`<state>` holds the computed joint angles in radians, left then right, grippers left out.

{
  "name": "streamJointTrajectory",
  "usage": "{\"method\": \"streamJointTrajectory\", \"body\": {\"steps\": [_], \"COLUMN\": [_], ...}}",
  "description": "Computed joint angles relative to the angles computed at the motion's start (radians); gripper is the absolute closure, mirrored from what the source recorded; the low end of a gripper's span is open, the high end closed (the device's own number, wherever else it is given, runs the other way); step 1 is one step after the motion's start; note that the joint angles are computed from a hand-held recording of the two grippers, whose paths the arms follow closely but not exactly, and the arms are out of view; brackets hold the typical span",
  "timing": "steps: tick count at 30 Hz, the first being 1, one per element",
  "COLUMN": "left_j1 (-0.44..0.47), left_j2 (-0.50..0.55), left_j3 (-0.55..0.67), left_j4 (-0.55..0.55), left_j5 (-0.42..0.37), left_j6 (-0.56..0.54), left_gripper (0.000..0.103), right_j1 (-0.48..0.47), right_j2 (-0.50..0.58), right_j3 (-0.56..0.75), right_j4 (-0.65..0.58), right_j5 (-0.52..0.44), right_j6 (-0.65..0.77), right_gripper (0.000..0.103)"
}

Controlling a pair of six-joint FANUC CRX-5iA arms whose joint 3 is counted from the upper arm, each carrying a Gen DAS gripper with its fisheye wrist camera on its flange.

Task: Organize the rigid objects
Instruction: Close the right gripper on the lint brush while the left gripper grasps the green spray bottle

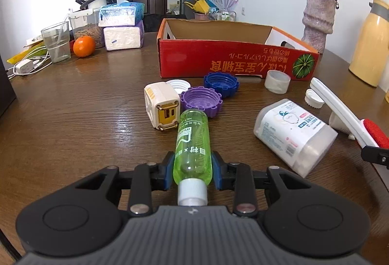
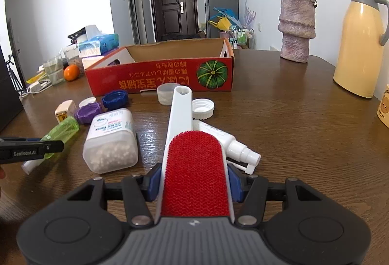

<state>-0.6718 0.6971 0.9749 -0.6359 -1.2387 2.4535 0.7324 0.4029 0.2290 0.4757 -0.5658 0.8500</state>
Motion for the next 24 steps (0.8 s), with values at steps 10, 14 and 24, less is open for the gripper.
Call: {"method": "streamJointTrajectory", "body": {"steps": [10,14,24], "left_j1": [-0.012,-0.005,-0.003], "left_j2": [0.009,0.067,0.097], "left_j3": [0.023,0.122,0.171], "left_j4": [0.005,0.023,0.009], "left_j5": [-0.028,-0.110,-0.128], "left_j6": [0.032,0.009,0.034], "left_gripper": [0.071,0.059,0.072], "right_j1": [-0.003,-0.004,-0.010], "right_j2": [-0.033,-0.037,-0.025], "right_j3": [-0.045,-0.049,-0.037], "right_j4": [0.018,0.017,0.018], "right_j5": [0.056,0.067,0.071], "right_j6": [-0.035,-0.038,-0.056], "right_gripper": [0.049,0.049,0.049]}}
